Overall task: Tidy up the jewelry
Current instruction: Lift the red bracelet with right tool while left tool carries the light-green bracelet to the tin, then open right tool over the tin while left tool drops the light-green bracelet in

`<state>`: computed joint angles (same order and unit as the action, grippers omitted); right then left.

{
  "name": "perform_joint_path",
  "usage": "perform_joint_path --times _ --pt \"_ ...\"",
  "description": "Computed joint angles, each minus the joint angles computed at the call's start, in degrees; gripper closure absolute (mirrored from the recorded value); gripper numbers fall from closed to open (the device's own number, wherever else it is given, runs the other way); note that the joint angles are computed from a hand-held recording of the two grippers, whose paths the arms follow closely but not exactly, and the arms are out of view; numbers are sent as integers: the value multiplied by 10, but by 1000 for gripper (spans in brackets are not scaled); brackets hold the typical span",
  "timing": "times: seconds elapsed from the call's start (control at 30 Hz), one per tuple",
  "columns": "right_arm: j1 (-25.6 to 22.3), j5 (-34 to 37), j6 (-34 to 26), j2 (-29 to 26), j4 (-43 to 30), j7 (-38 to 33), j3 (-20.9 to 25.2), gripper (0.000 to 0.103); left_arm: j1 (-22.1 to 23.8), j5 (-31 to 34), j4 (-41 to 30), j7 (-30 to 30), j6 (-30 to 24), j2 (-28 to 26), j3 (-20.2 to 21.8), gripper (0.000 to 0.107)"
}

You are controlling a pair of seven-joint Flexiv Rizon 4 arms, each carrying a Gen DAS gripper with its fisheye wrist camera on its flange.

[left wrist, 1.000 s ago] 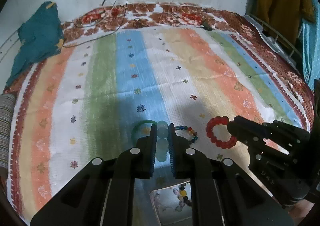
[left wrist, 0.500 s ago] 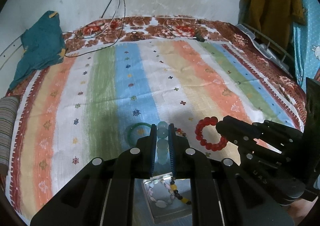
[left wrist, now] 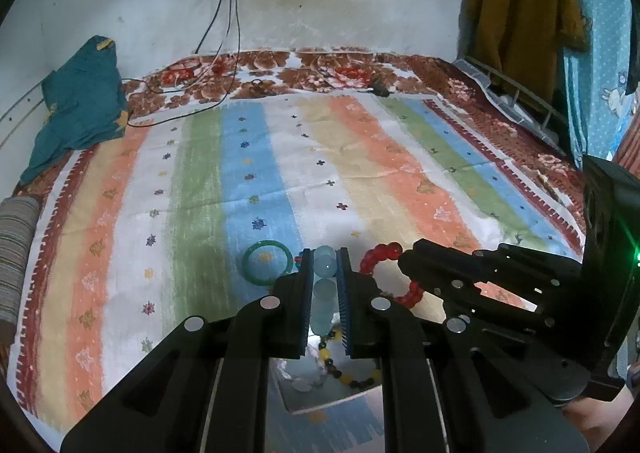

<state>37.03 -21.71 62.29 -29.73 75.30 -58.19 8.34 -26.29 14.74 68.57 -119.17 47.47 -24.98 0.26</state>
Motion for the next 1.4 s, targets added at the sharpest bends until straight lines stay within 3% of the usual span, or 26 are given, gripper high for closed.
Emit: perform_joint_path --times 0.57,0.8,0.83,0.87,0.93,1.1,1.4 --pt "-3 5 14 35 57 -10 19 89 -2 -4 55 -24 10 34 -10 96" --pt "-8 24 1 36 56 -23 28 88 1 -10 57 -22 -12 34 -16 95" --pt "-6 21 -2 37 56 -16 23 86 -2 -3 54 -29 -16 34 -13 94" --pt "-3 17 -2 38 59 -8 18 74 -4 4 52 -34 -19 34 -10 93" --pt "-2 10 -1 40 63 6 11 61 -8 18 48 -47 -26 36 -5 90" --pt "-10 12 -20 35 56 20 11 61 -1 24 49 -68 -37 41 -4 89" --pt "-15 22 -40 25 39 19 15 61 7 24 46 -75 -44 38 -7 76"
